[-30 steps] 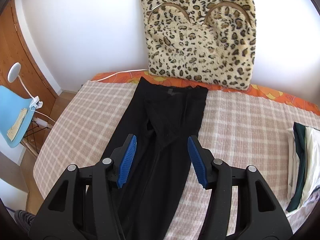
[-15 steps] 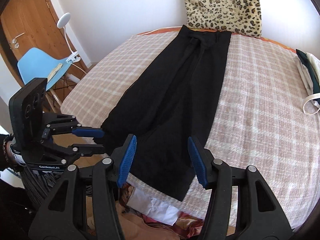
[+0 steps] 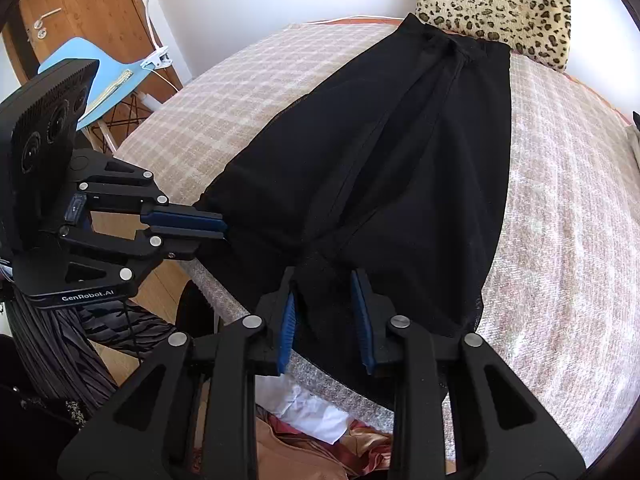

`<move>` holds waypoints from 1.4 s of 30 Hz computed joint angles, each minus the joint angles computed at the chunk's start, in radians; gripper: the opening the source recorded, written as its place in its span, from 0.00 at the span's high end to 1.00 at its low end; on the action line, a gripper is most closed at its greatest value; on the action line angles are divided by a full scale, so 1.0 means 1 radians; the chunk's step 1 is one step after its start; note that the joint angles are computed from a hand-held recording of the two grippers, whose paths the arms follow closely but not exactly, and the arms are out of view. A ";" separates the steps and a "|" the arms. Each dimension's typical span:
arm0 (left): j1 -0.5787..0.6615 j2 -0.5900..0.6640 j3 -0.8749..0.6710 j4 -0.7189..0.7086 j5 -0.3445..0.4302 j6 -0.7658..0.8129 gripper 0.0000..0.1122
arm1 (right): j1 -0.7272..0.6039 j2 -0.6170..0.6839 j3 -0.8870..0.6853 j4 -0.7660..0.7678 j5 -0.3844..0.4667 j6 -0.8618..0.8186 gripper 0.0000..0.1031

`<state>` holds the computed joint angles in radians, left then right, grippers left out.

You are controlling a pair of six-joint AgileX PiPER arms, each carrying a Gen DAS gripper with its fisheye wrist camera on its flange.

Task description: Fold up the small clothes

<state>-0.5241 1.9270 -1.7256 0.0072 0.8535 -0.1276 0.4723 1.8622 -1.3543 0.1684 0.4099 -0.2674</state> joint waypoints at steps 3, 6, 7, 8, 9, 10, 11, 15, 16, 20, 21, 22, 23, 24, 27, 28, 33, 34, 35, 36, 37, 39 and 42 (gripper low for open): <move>0.004 -0.014 0.024 0.011 -0.011 0.000 0.98 | 0.011 -0.003 0.012 -0.014 -0.022 -0.006 0.90; 0.014 -0.042 0.065 -0.007 -0.030 0.018 0.98 | 0.005 -0.006 0.022 0.048 -0.023 -0.084 0.92; 0.018 -0.050 0.078 -0.005 -0.036 0.014 0.98 | -0.001 -0.008 0.025 0.085 -0.018 -0.125 0.92; 0.023 -0.057 0.087 -0.010 -0.038 0.013 0.98 | -0.006 -0.008 0.027 0.122 -0.015 -0.165 0.92; 0.028 -0.062 0.092 -0.010 -0.038 0.006 0.98 | -0.015 -0.009 0.029 0.177 -0.005 -0.224 0.92; 0.037 -0.071 0.102 -0.024 -0.044 0.009 0.98 | -0.019 -0.009 0.029 0.192 0.002 -0.244 0.92; 0.048 -0.075 0.106 -0.050 -0.046 0.019 0.98 | -0.018 -0.009 0.030 0.175 0.001 -0.236 0.92; 0.088 -0.083 0.104 -0.087 -0.041 -0.056 0.91 | -0.032 -0.002 0.029 0.231 0.006 -0.298 0.92; 0.098 -0.085 0.107 -0.106 -0.040 -0.071 0.89 | -0.035 0.001 0.025 0.246 0.009 -0.311 0.92; 0.124 -0.086 0.123 -0.196 -0.040 -0.080 0.73 | -0.033 0.007 0.017 0.235 0.008 -0.301 0.92; 0.118 -0.070 0.105 -0.176 -0.016 -0.117 0.63 | -0.031 0.011 0.013 0.226 0.006 -0.296 0.92; 0.111 -0.074 0.116 -0.162 -0.032 -0.137 0.63 | -0.029 0.012 0.011 0.217 0.004 -0.288 0.92; 0.103 -0.076 0.119 -0.150 -0.035 -0.145 0.63 | -0.031 0.011 0.014 0.220 0.002 -0.292 0.92; 0.098 -0.072 0.114 -0.140 -0.032 -0.142 0.63 | -0.033 0.010 0.017 0.225 0.002 -0.298 0.92; 0.076 -0.060 0.108 -0.081 -0.047 -0.169 0.79 | -0.029 0.007 0.024 0.211 -0.008 -0.284 0.92; 0.066 -0.050 0.099 -0.057 -0.045 -0.178 0.93 | -0.026 0.007 0.026 0.199 -0.013 -0.274 0.92; 0.068 -0.073 0.118 -0.053 -0.071 -0.165 0.98 | -0.013 -0.006 0.037 0.166 -0.025 -0.237 0.92; 0.073 -0.093 0.143 -0.046 -0.089 -0.183 0.98 | -0.011 -0.013 0.044 0.179 -0.028 -0.255 0.92; 0.081 -0.116 0.174 -0.040 -0.107 -0.197 0.98 | -0.006 -0.018 0.050 0.175 -0.034 -0.262 0.92; 0.088 -0.123 0.187 -0.046 -0.110 -0.197 0.98 | 0.002 -0.019 0.054 0.148 -0.040 -0.248 0.92; 0.092 -0.127 0.200 -0.055 -0.115 -0.195 0.98 | 0.011 -0.017 0.057 0.117 -0.047 -0.231 0.92; 0.102 -0.125 0.213 -0.106 -0.113 -0.154 0.98 | 0.030 -0.006 0.057 0.025 -0.053 -0.171 0.92; 0.089 -0.119 0.198 -0.057 -0.088 -0.194 0.95 | 0.051 -0.012 0.067 -0.086 -0.066 -0.102 0.92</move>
